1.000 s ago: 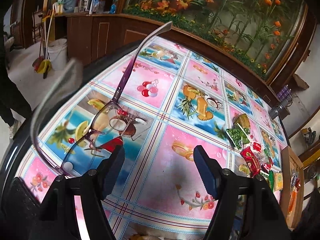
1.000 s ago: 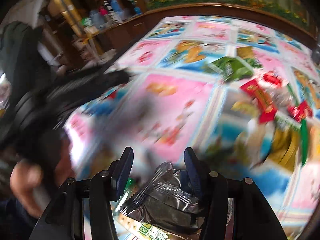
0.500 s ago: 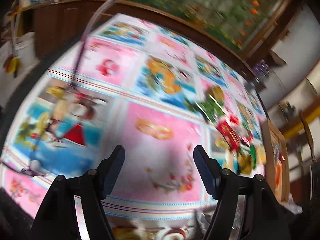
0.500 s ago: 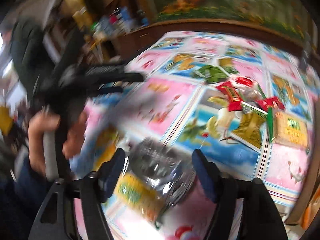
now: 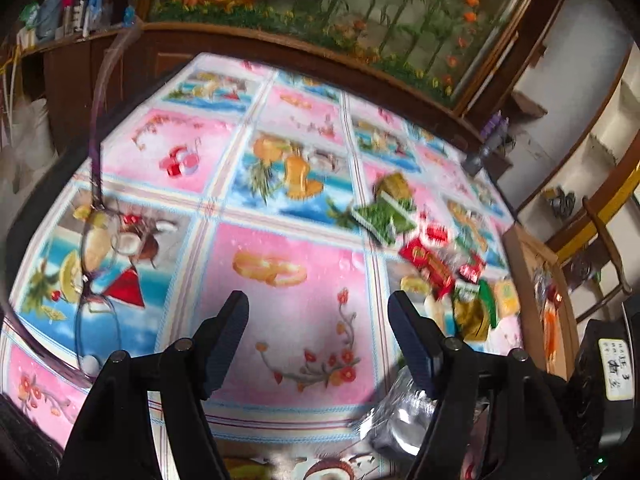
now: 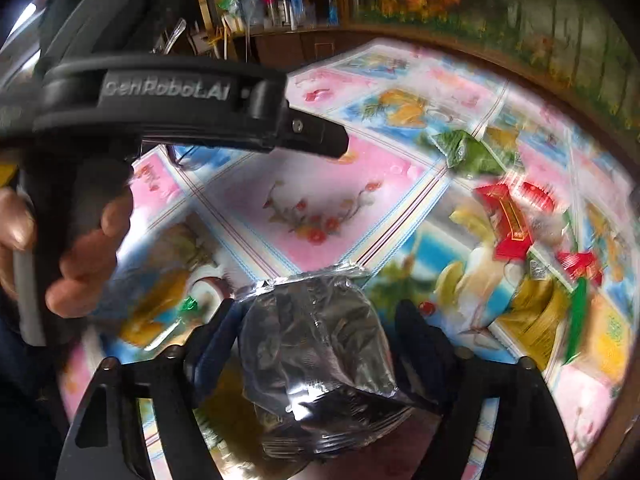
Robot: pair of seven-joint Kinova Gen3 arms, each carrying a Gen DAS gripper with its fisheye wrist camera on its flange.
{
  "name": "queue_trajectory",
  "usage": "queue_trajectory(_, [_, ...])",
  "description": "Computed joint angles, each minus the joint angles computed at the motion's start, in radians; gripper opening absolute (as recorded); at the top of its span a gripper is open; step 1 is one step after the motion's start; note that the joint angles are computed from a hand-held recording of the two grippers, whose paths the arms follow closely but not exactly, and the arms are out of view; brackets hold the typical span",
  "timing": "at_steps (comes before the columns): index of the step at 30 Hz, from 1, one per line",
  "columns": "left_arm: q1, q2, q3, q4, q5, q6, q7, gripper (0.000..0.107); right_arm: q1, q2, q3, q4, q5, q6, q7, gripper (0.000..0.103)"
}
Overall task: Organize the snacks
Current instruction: 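Lift the silver foil bag with the right tool while the left tool grasps a WEIDAN cracker pack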
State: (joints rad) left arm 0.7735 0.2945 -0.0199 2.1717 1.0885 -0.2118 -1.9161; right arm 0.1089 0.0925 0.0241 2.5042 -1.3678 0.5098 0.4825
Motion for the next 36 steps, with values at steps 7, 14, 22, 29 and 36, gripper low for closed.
queue_trajectory(7, [-0.254,-0.004,0.282,0.006,-0.253,0.022,0.069,0.077,0.109,0.031,0.068,-0.060,0.072,0.096,-0.157,0.063])
queue_trajectory(14, [-0.396,-0.120,0.536,0.051,-0.537,0.125,-0.102,0.079,0.242,0.109,0.102,-0.145,0.106,0.284,-0.311,0.063])
queue_trajectory(22, [-0.045,-0.064,0.278,0.038,-0.824,0.204,-0.135,0.088,0.310,0.120,0.092,-0.171,0.132,0.365,-0.370,0.064])
queue_trajectory(29, [0.203,0.031,-0.024,-0.080,-0.978,0.367,0.135,0.082,0.314,0.123,0.092,-0.174,0.123,0.377,-0.361,0.064])
queue_trajectory(36, [0.283,0.088,-0.232,-0.133,-0.835,0.378,0.238,0.065,0.324,0.110,0.101,-0.160,0.091,0.384,-0.340,0.064])
